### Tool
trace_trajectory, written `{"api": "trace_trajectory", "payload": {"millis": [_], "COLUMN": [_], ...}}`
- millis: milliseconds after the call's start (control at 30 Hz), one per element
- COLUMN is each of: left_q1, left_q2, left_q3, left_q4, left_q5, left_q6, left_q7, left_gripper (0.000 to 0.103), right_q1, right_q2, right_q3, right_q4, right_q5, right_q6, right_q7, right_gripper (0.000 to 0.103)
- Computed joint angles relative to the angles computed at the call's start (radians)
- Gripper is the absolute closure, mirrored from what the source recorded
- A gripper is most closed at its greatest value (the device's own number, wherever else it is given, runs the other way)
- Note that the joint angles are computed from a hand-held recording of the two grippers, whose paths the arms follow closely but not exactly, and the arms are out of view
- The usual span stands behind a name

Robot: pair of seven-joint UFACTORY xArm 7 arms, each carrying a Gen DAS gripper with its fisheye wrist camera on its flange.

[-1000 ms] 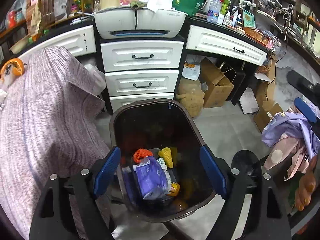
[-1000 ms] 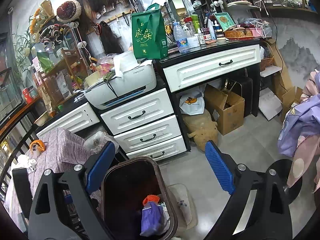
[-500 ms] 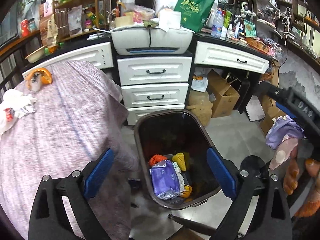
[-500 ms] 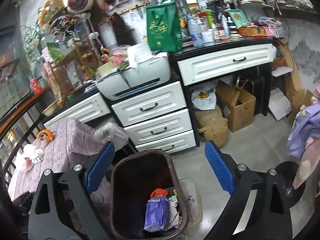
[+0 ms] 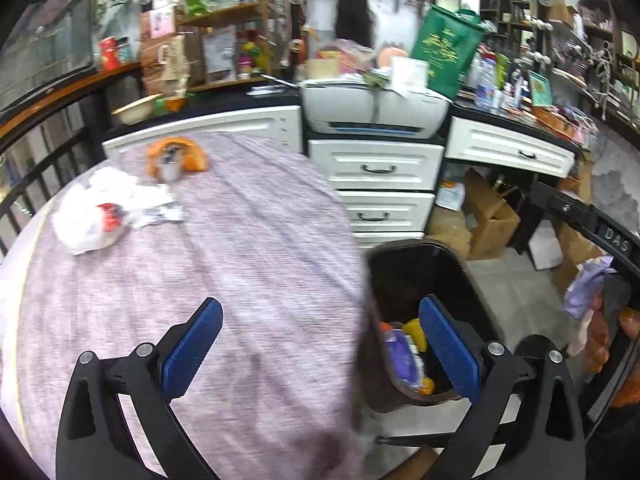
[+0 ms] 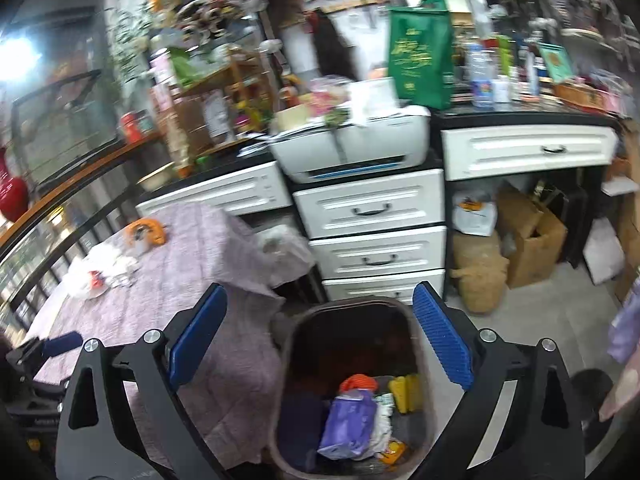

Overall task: Collect trash
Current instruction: 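Withdraw both tools from the bin back over the table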

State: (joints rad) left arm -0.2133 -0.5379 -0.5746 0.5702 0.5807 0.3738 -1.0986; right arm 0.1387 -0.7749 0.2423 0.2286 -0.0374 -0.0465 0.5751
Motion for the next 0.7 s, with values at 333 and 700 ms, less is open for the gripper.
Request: {"api": "trace_trajectory", "payload": {"millis": [333, 700], "left_q1": [-0.017, 0.081], "left_q2": [-0.218, -0.413], "left_q3": [0.142, 0.238], "left_q4": [-0.16, -0.278], "left_q5": [-0.102, -0.181], "left_q6": [0.084, 0.149], "left_q7": [0.117, 0.253], "left_gripper": [0.006, 0.006], "right_q1": [0.312, 0.428], "right_q2": [0.288, 0.473], "right_q3": [-0.131, -0.11], "right_q4": [0.215, 0.4], "right_q5": [0.016, 0.046], "right_q6": [-0.023, -0.018], "right_q7": [-0.144, -0.253], "right_gripper": [0.01, 0.01]}}
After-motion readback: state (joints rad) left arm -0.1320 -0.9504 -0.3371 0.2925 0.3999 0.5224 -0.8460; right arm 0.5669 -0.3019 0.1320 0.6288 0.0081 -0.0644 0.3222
